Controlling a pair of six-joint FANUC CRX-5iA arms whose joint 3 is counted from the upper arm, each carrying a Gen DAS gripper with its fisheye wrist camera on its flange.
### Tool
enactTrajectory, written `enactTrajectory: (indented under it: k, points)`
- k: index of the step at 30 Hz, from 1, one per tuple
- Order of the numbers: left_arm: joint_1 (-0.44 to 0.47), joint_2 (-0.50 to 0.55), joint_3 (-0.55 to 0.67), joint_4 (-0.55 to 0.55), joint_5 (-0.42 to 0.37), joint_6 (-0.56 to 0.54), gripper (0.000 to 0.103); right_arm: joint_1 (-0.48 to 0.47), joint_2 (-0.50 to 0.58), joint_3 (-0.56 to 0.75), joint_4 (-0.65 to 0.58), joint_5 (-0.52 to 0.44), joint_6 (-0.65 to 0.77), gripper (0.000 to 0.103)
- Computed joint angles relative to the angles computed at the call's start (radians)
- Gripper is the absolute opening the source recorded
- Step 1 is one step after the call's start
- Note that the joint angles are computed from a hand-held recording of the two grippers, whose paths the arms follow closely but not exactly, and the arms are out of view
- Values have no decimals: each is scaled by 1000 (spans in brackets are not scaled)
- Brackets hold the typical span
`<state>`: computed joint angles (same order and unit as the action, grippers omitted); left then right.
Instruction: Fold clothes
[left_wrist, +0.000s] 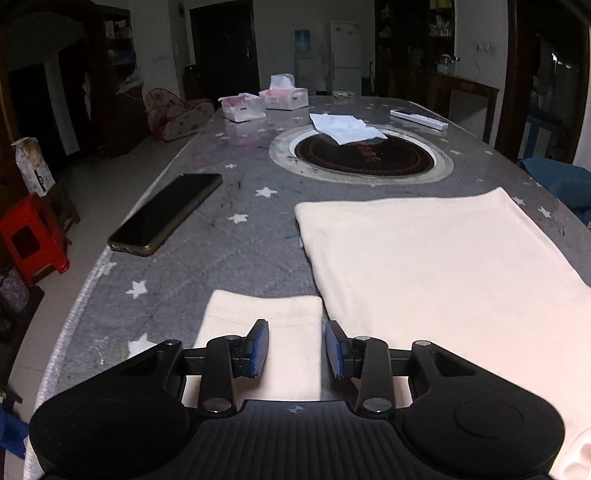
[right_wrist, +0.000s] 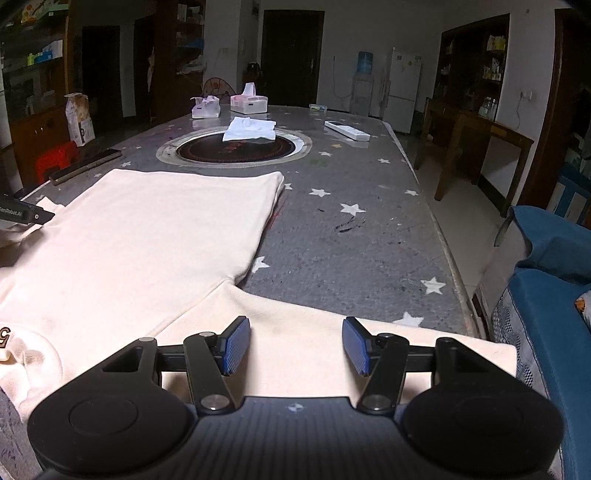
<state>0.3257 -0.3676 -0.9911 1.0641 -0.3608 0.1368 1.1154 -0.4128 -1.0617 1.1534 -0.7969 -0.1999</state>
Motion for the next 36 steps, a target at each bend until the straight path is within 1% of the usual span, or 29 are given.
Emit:
enactTrajectory:
  k: [3, 5, 6, 7, 8, 9, 10, 13, 17, 19, 21, 23, 26, 36]
  points:
    - [1, 2, 1, 2, -4, -10, 38, -6, 7, 2, 3, 10, -3, 57]
    - [3, 4, 2, 13, -10, -21, 36, -9, 10, 3, 8, 14, -8, 58]
    - [1, 6, 1, 23, -8, -28, 28, -9, 12, 4, 9, 15, -11, 58]
    - [-1, 6, 0, 28, -3, -31, 23, -9, 15, 4, 11, 15, -14, 59]
    - [0, 7, 0, 33, -1, -32, 13, -9, 17, 4, 13, 15, -17, 59]
    - [10, 7, 2, 39, -14, -27, 8, -9, 19, 5, 14, 16, -21, 60]
    - [17, 2, -2, 60, -21, -33, 6, -9, 20, 5, 14, 14, -21, 60]
    - [38, -12, -12, 124, -43, -48, 6, -6, 19, 6, 11, 11, -23, 61]
    - [77, -61, -39, 223, -71, -89, 5, -4, 21, 6, 11, 7, -23, 61]
    - [100, -86, -48, 255, -81, -97, 5, -5, 24, 7, 13, 8, -26, 62]
    - [140, -103, -53, 269, -111, -94, 5, -5, 25, 7, 14, 9, -27, 62]
    - [171, -117, -56, 262, -124, -81, 5, -5, 24, 6, 15, 9, -28, 62]
    - [198, -133, -58, 228, -117, -55, 5, -5, 24, 6, 14, 8, -27, 62]
    - [235, -168, -78, 201, -91, -53, 5, 5, 29, 16, -2, -4, -10, 63]
